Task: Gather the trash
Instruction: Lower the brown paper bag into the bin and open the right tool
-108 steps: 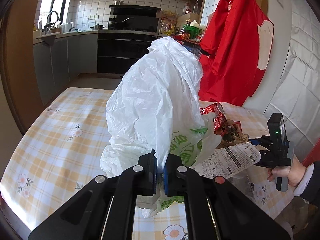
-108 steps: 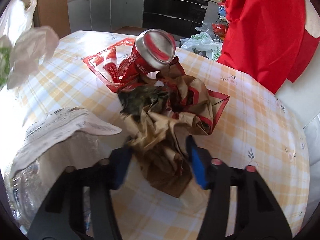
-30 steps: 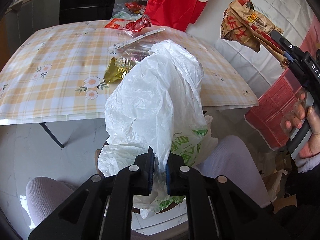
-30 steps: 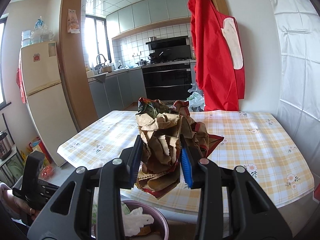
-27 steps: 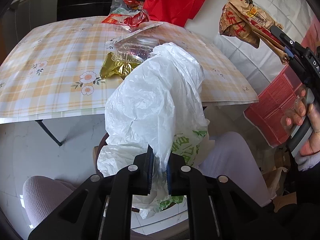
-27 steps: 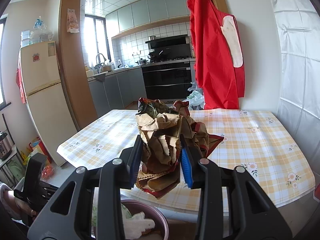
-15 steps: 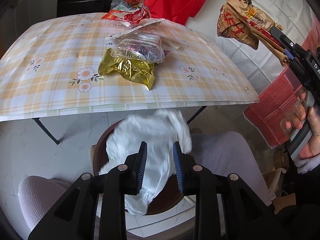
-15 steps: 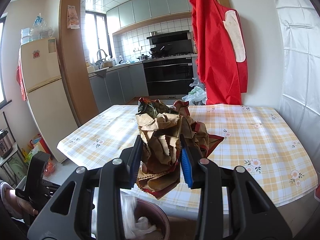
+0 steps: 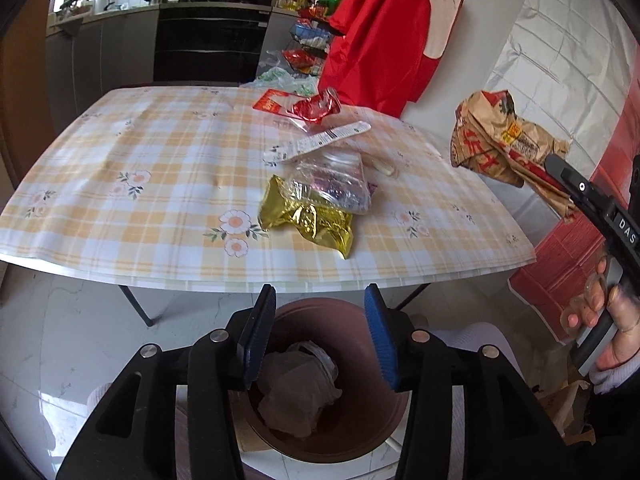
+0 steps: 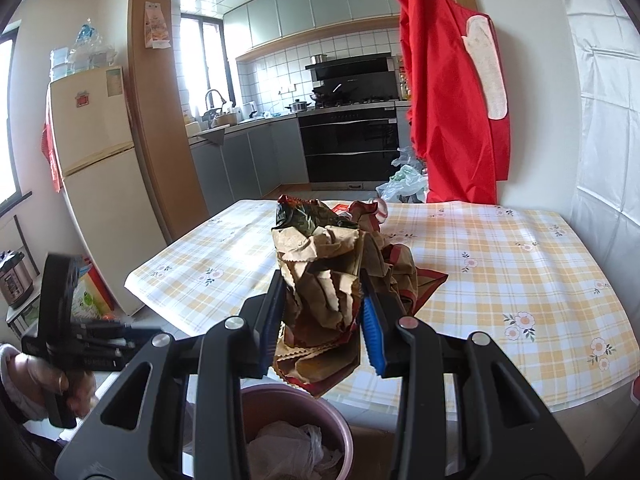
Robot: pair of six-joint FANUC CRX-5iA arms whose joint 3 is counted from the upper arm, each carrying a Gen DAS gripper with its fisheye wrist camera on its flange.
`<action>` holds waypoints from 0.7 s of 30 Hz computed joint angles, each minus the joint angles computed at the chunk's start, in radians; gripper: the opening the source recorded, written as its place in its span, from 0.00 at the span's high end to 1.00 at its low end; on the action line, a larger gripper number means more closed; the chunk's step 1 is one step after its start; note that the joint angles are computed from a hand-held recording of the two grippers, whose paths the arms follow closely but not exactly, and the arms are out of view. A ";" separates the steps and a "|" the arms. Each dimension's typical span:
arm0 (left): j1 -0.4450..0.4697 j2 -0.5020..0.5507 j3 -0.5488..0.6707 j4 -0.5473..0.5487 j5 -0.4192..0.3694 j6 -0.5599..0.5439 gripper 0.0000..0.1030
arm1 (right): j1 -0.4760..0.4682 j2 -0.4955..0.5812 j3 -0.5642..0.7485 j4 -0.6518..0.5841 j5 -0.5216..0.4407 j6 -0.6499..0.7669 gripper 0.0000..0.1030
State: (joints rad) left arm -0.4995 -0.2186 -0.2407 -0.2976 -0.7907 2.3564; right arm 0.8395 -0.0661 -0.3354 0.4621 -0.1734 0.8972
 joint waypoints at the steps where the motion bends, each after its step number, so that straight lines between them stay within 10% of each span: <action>1: -0.004 -0.008 0.004 -0.021 -0.009 0.018 0.55 | 0.005 -0.001 0.002 -0.006 -0.006 0.008 0.64; 21: -0.128 -0.140 0.035 -0.361 -0.227 0.340 0.17 | 0.076 0.034 0.232 -0.621 -0.387 0.516 0.62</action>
State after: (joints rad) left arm -0.6275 -0.3588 -0.2061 -0.6589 -1.0181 2.6964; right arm 0.9150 -0.0325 -0.1033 -0.1587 -0.5601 1.4132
